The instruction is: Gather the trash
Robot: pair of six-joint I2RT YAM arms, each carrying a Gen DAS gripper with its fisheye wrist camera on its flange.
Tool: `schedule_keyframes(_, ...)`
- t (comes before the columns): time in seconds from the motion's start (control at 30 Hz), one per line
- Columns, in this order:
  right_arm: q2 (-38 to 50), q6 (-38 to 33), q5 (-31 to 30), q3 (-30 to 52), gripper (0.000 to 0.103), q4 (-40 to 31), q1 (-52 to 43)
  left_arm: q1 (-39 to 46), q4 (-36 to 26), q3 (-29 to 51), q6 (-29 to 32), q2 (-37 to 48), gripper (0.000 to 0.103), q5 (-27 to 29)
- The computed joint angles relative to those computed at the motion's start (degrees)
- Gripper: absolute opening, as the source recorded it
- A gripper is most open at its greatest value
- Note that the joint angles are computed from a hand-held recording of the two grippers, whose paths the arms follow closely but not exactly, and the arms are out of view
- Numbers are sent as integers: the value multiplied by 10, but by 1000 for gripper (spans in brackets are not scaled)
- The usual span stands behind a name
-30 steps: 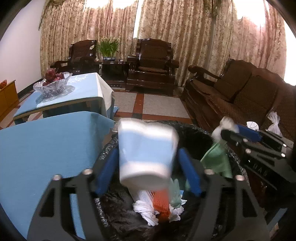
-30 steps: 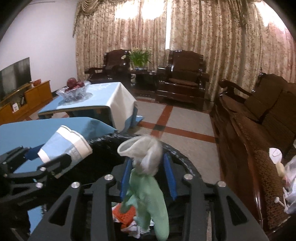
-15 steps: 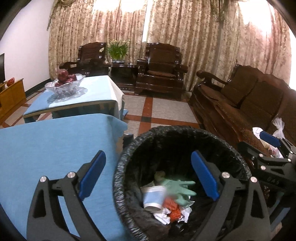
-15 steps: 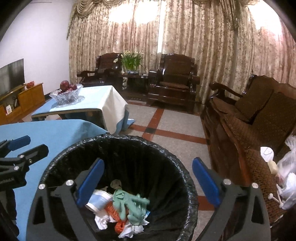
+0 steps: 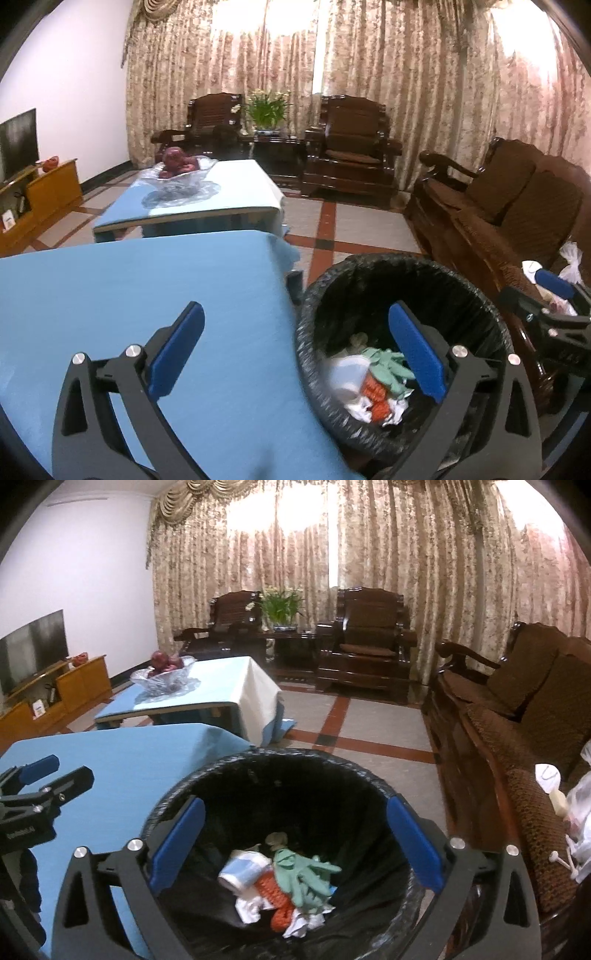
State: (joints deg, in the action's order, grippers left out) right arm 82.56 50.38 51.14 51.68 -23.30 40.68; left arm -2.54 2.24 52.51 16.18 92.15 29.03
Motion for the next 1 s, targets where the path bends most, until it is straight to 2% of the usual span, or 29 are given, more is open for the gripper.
schedule_keyframes(0.47,17,112,61,110,97,-174,145,124,-99,-67,52,-166,98,73)
schedule_keyframes(0.73,33,165,88,178,97,-259,195,184,-170,-59,67,-233,98,123)
schedule_keyframes(1.0,52,200,111,234,97,-327,224,233,-212,-45,80,-277,98,171)
